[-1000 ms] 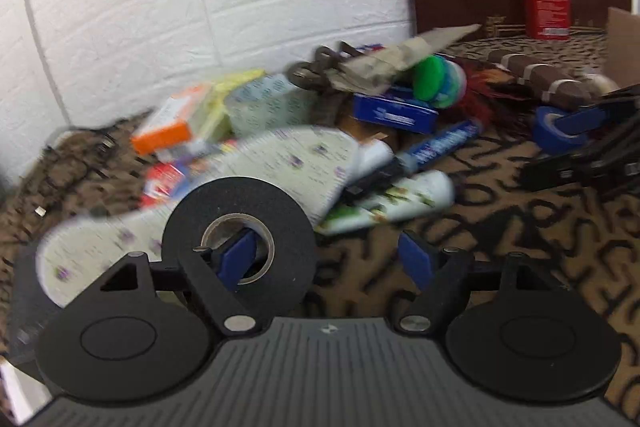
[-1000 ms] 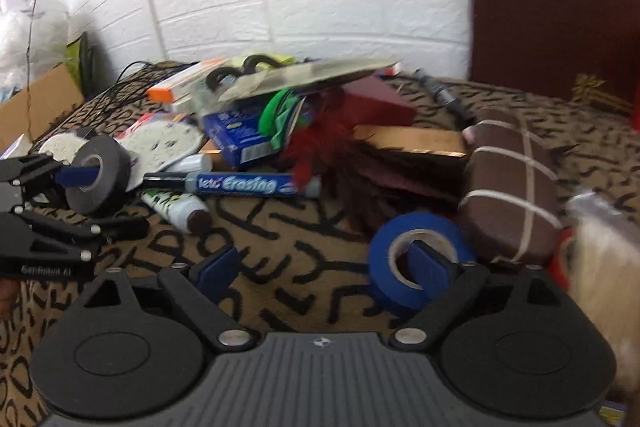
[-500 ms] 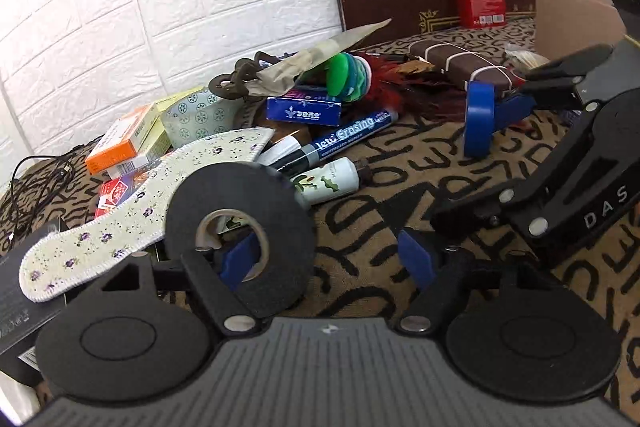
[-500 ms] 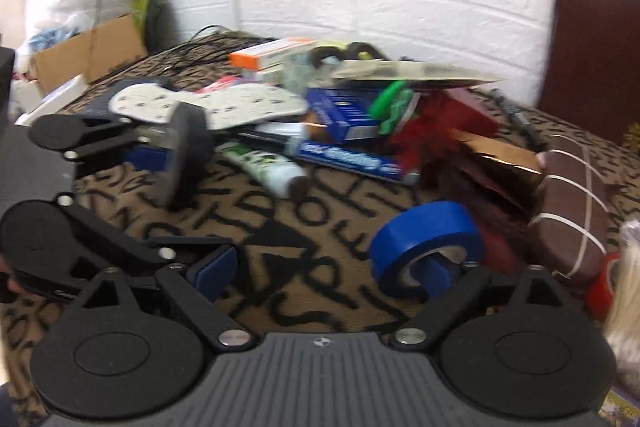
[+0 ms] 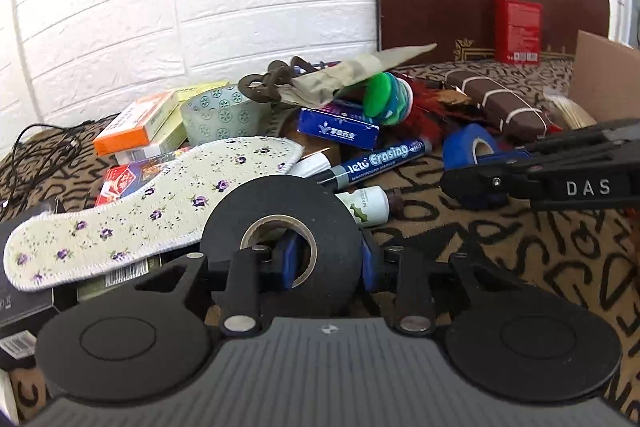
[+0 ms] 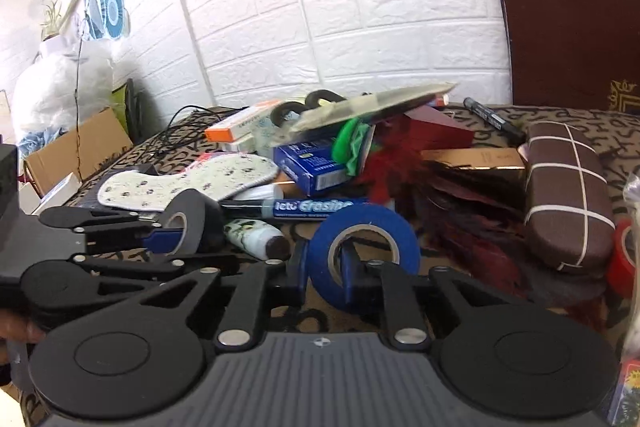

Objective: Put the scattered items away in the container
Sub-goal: 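Grasp the black tape roll with the left tool while the right tool grasps the blue tape roll, then carry both tape rolls into the cardboard box and open both tools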

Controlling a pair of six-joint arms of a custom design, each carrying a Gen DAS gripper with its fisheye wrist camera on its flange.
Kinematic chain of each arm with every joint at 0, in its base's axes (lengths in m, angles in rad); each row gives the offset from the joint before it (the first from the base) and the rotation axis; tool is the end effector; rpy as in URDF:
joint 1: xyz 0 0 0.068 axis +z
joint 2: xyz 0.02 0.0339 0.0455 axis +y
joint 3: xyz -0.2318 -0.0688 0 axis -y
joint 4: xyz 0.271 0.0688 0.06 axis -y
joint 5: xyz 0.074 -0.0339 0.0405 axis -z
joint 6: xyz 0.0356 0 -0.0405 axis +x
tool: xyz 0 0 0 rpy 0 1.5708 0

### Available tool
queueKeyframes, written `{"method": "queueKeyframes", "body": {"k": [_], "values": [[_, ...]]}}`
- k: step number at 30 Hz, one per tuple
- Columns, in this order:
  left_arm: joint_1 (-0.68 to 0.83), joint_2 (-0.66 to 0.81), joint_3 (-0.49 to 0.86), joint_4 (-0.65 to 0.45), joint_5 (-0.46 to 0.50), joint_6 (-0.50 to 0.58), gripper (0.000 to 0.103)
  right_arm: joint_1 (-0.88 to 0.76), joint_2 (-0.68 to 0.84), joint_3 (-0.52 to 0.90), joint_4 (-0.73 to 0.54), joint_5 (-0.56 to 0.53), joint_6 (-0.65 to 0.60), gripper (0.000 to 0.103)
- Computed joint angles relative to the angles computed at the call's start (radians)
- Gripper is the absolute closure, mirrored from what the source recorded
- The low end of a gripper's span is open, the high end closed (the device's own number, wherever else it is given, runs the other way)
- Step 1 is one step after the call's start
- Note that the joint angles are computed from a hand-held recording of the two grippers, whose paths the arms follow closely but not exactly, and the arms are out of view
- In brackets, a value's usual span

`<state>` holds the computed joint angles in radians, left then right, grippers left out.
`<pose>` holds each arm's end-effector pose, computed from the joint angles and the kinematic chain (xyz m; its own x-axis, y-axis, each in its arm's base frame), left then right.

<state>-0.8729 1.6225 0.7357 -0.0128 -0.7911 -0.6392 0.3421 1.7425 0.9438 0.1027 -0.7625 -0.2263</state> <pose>0.2195 -0.2223 0.0953 -0.5557 0.0099 -0.8313 -0.0960 0.9925 0.0759 0.3386 0.1467 0.1256 -0.4221 -0.3226 -0.8472 -0.8585 0.4423 0.2594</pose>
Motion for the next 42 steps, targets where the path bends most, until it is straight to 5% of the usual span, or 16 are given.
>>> {"method": "queueKeyframes", "body": {"k": [10,22,31,42], "values": [[-0.052,-0.077,-0.032,0.066,-0.016,0.009,0.076,-0.048,-0.118,-0.061,0.003,-0.102,0.066,0.088],[-0.14,-0.028,0.181,0.197,-0.014,0.317,0.076,-0.257,-0.393,-0.097,-0.094,-0.218,0.094,0.088],[-0.16,0.326,0.635,0.233,0.164,0.498,0.076,-0.597,-0.385,-0.01,-0.167,-0.293,0.019,0.087],[-0.125,0.816,1.36,-0.121,0.337,0.529,0.075,-0.772,-0.164,0.142,-0.258,-0.229,-0.047,0.081]]}}
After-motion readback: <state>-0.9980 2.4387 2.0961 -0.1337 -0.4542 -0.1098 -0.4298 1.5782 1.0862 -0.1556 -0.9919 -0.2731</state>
